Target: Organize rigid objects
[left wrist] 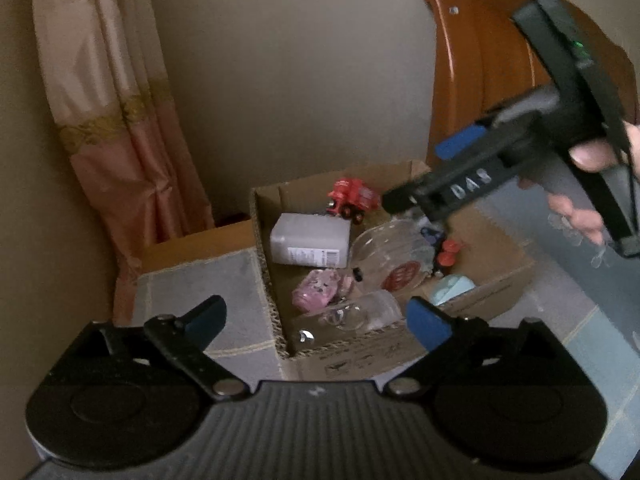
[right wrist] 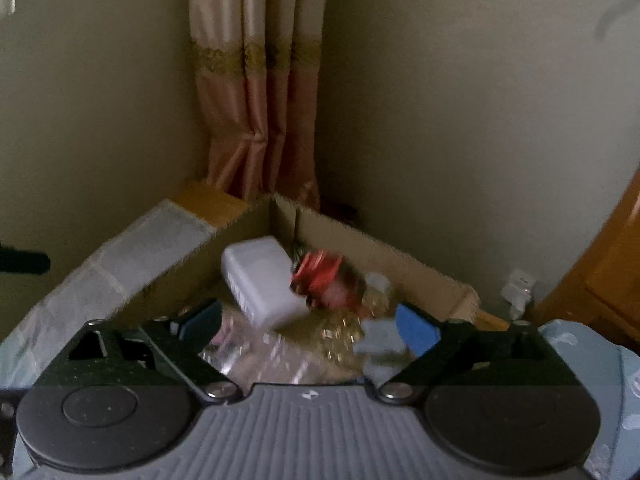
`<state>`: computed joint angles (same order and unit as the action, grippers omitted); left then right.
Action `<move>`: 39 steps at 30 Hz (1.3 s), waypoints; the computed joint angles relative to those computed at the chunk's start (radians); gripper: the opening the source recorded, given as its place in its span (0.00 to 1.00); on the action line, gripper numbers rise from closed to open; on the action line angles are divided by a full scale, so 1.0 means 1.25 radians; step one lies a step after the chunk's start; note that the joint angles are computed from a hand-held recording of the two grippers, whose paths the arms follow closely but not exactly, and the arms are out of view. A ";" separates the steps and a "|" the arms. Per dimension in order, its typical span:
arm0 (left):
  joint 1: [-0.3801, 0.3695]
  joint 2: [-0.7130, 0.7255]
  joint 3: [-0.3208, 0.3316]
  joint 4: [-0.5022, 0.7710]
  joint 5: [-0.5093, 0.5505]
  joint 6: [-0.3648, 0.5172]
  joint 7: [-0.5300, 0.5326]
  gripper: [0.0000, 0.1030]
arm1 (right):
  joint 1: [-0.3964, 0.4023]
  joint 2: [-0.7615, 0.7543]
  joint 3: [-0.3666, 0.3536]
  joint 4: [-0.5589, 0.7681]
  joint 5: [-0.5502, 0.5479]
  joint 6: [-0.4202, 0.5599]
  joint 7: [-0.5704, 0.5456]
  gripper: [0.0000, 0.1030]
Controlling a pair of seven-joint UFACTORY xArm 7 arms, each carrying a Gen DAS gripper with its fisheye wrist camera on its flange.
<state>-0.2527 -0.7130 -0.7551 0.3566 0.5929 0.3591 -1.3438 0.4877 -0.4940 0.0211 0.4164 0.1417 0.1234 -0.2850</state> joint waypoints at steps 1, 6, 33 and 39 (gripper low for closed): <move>-0.003 -0.006 -0.013 0.003 -0.004 0.013 -0.013 0.96 | -0.012 -0.035 0.014 -0.017 -0.006 0.019 0.011 0.96; -0.028 -0.029 -0.073 0.022 -0.018 0.083 -0.092 0.97 | -0.066 -0.220 0.081 -0.090 -0.037 0.149 0.098 1.00; -0.257 0.271 -0.193 0.312 -0.038 0.627 -0.430 0.98 | 0.299 -1.175 0.403 -0.304 -0.101 1.078 0.790 1.00; -0.329 0.270 -0.138 0.333 -0.022 0.686 -0.443 0.98 | 0.275 -1.177 0.409 -0.270 -0.105 1.060 0.772 1.00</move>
